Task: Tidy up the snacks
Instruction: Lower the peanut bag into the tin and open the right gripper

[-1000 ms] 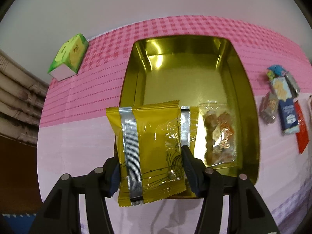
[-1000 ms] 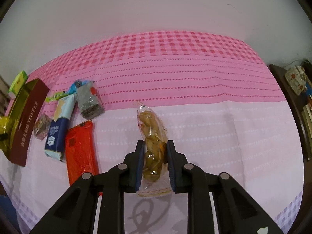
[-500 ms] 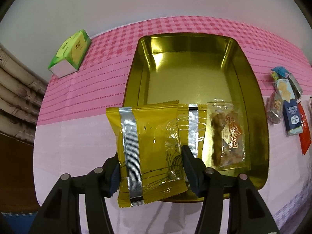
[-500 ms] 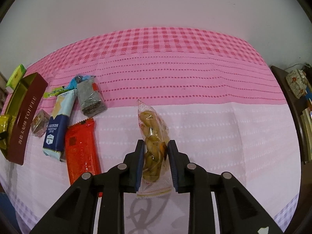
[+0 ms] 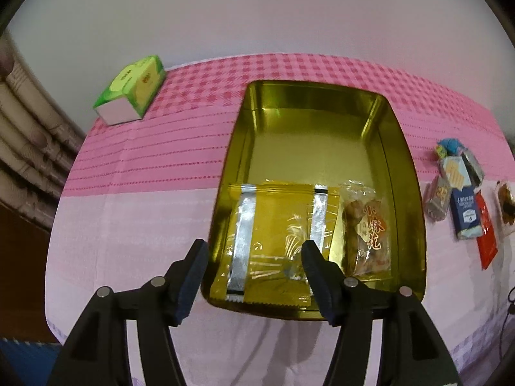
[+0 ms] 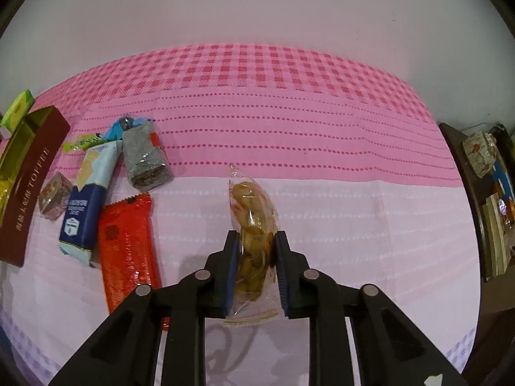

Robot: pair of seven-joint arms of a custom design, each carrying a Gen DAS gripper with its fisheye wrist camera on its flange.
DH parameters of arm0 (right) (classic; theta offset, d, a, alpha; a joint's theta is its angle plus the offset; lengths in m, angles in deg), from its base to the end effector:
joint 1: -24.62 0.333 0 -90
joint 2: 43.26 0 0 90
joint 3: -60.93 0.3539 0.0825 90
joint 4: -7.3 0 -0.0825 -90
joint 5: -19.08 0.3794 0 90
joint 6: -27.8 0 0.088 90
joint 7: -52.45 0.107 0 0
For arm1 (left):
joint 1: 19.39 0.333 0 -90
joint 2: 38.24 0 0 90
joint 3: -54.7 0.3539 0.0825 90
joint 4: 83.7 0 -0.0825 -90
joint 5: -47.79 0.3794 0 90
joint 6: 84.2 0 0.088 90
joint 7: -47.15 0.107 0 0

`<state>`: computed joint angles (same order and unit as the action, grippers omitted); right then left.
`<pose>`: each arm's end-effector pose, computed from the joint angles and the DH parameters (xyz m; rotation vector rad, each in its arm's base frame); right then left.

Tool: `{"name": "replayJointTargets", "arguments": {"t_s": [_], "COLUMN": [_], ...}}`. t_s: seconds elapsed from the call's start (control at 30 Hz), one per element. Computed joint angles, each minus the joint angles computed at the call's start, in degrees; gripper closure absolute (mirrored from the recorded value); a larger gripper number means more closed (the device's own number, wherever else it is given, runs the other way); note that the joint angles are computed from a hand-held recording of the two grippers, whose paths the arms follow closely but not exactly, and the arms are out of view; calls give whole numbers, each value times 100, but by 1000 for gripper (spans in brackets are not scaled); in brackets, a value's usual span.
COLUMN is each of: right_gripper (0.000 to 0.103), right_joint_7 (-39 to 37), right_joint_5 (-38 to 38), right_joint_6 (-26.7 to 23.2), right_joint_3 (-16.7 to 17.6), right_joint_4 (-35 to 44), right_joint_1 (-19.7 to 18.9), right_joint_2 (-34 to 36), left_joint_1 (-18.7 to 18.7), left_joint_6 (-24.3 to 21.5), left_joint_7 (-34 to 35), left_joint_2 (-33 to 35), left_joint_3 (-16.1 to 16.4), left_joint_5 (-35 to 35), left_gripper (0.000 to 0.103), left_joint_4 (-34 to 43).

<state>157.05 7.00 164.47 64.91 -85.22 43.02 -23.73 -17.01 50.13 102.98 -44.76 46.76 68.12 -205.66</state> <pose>0.6536 0.2595 0.5130 -2.2009 1.7119 -0.4668 0.5361 -0.0496 0.5331 -2.1791 1.6236 -0.2236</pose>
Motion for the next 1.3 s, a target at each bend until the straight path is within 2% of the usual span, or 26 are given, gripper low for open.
{"name": "replayJointTargets", "arguments": {"t_s": [0.2, 0.37, 0.6, 0.7, 0.83, 0.97, 1.3], "right_gripper": [84, 84, 84, 84, 84, 84, 84], "right_joint_7": [96, -96, -501, -660, -762, -729, -197], "right_joint_5": [53, 370, 1033, 1406, 1701, 1713, 1469], "right_joint_6": [63, 66, 190, 85, -122, -240, -536], "right_joint_3": [52, 249, 628, 795, 922, 935, 740], "right_joint_4": [72, 379, 808, 1109, 1595, 1968, 2630], "right_joint_1": [66, 145, 446, 596, 860, 1183, 1671], "right_joint_2": [-81, -72, 118, 316, 652, 945, 1538], "left_joint_1": [82, 170, 389, 509, 580, 663, 734], "left_joint_6": [262, 391, 376, 316, 381, 341, 491], "left_joint_7": [-294, -359, -509, -701, -701, -769, -657], "left_joint_2": [-311, -469, -627, -683, -762, -811, -840], "left_joint_3": [-37, -76, -68, -89, -4, -18, 51], "left_joint_5": [89, 150, 99, 262, 97, 88, -328], "left_gripper": [41, 41, 41, 41, 41, 41, 41], "left_joint_4": [-334, -458, -581, -606, -692, -718, -789]}}
